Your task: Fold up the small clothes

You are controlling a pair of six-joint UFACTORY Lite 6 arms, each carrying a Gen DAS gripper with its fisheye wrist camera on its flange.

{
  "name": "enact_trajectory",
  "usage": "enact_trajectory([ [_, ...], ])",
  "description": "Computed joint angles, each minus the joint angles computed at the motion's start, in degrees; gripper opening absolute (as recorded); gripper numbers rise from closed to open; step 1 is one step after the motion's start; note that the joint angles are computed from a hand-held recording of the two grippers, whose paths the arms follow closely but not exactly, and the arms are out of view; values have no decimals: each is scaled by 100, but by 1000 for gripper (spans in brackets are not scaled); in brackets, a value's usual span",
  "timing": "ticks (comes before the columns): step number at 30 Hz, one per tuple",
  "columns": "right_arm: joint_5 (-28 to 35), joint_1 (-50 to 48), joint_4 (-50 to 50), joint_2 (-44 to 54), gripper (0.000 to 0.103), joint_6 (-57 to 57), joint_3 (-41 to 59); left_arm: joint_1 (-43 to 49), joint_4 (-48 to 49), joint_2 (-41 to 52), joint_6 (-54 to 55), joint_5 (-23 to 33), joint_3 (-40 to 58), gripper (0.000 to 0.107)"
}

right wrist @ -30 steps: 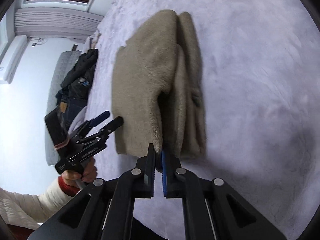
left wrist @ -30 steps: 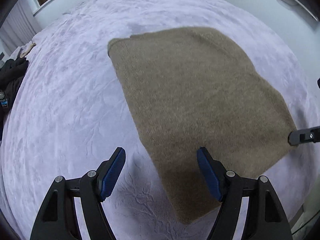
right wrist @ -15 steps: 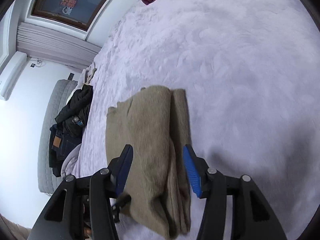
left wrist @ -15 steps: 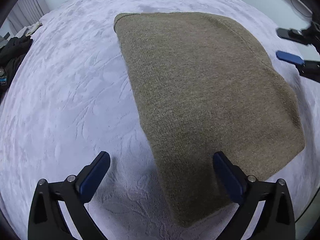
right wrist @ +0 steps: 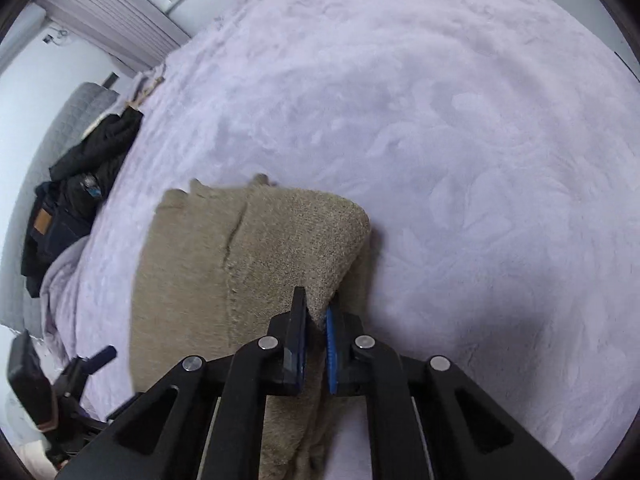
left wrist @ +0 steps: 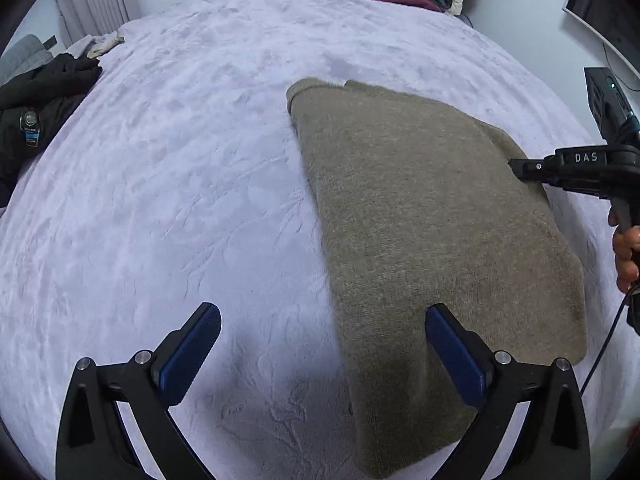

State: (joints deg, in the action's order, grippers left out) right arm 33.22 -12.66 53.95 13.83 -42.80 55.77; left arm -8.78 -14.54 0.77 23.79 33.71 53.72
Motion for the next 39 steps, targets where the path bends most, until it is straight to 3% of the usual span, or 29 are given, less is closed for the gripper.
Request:
enact_trajectory([
  [3, -79, -214, 782, 302, 13, -476, -173, -227, 118, 100, -252, -36, -52, 103],
  [5, -40, -410, 1041, -58, 41, -328, -512, -306, 138, 165, -236, -117, -83, 103],
  [8, 91, -599, 706, -962, 41, 81, -1007, -322, 40, 176, -188, -159, -145, 103],
  [11, 891, -736, 1032, -1828, 33, -297, -1405, -330, 53, 155, -211, -202, -210, 103],
  [13, 1140, -423, 1044, -2097, 33, -270, -1520, -368, 148, 153, -275, -239, -225, 103],
  [15, 853, 153, 830, -2031, 33, 30, -1579, -432, 315, 151, -384, -265, -216, 103],
  [17, 141, 646, 524, -1770, 29, 275, -1736, -461, 439, 165, -460, -190, -181, 103],
  [19, -230, 613, 1004, -1772, 19, -268, -2125, -445, 439, 205, -482, -78, -138, 103],
  [20, -94, 325, 1584, -1864, 17, -787, -2397, -433, 429, 192, -484, -61, -151, 103],
  [22, 322, -198, 2086, -1970, 17, -1105, -2682, -425, 424, 140, -447, -58, -209, 103],
  [24, 480, -502, 1888, -2174, 18, -916, -2855, -447, 498, 114, -531, -64, -249, 103],
  [26, 385, -518, 1114, -2404, 34, -268, -2887, -449, 533, 134, -621, -5, -219, 103],
  [35, 1327, -1243, 432, -3923, 34, 676, -3695, -504, 837, 97, -876, 263, -145, 103],
  [39, 1351, -1096, 305, -4150, 37, 909, -3881, -606, 1057, -19, -1146, 302, -197, 103],
])
